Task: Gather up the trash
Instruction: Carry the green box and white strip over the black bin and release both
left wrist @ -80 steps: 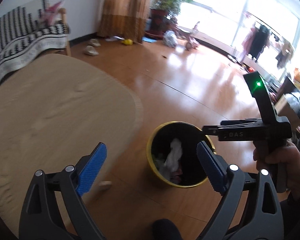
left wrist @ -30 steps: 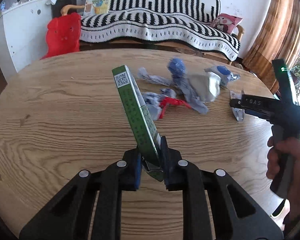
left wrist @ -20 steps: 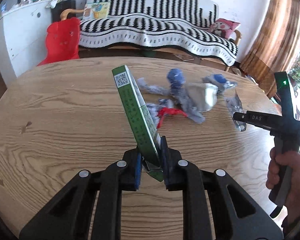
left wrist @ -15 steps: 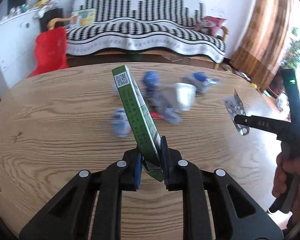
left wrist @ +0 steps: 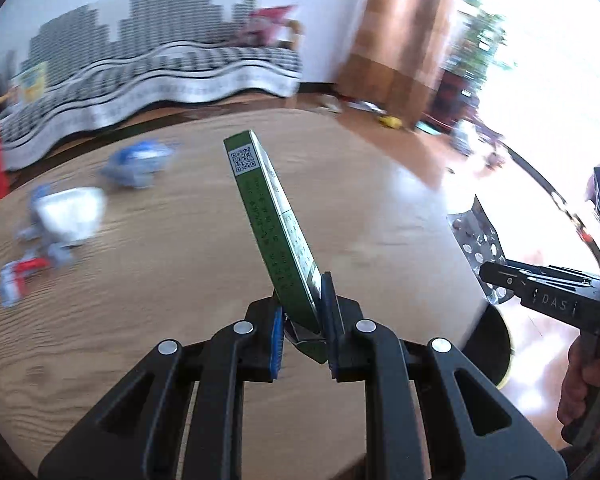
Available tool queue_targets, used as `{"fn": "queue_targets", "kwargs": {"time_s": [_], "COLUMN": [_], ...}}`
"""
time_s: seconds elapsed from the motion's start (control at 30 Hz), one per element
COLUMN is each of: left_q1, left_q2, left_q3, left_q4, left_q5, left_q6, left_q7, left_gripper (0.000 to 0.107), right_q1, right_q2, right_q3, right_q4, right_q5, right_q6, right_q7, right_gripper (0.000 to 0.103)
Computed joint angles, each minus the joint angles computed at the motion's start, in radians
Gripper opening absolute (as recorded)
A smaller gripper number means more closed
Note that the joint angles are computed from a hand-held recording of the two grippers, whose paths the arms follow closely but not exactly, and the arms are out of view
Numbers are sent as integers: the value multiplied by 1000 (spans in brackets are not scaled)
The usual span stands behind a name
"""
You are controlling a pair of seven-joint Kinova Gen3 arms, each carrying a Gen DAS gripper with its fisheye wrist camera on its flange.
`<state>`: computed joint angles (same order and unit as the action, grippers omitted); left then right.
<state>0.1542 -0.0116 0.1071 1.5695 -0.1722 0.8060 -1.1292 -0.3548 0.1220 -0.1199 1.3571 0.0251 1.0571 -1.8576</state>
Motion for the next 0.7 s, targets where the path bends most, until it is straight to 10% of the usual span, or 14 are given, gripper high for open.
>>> {"fn": "queue_targets", "kwargs": {"time_s": [0.7], "left_q1": [359], "left_q2": [383], "left_q3": [48], "left_q4": [-297], "left_q5": [43], "left_q6": [-21], "left_q7": [-90], "left_gripper": [16], "right_q1": [441], "right_q2": [-51], "right_q3": [190], "right_q4": [257], "right_q5": [-267], "right_q6": [34], "right_q7": [370], "right_gripper": [26]}}
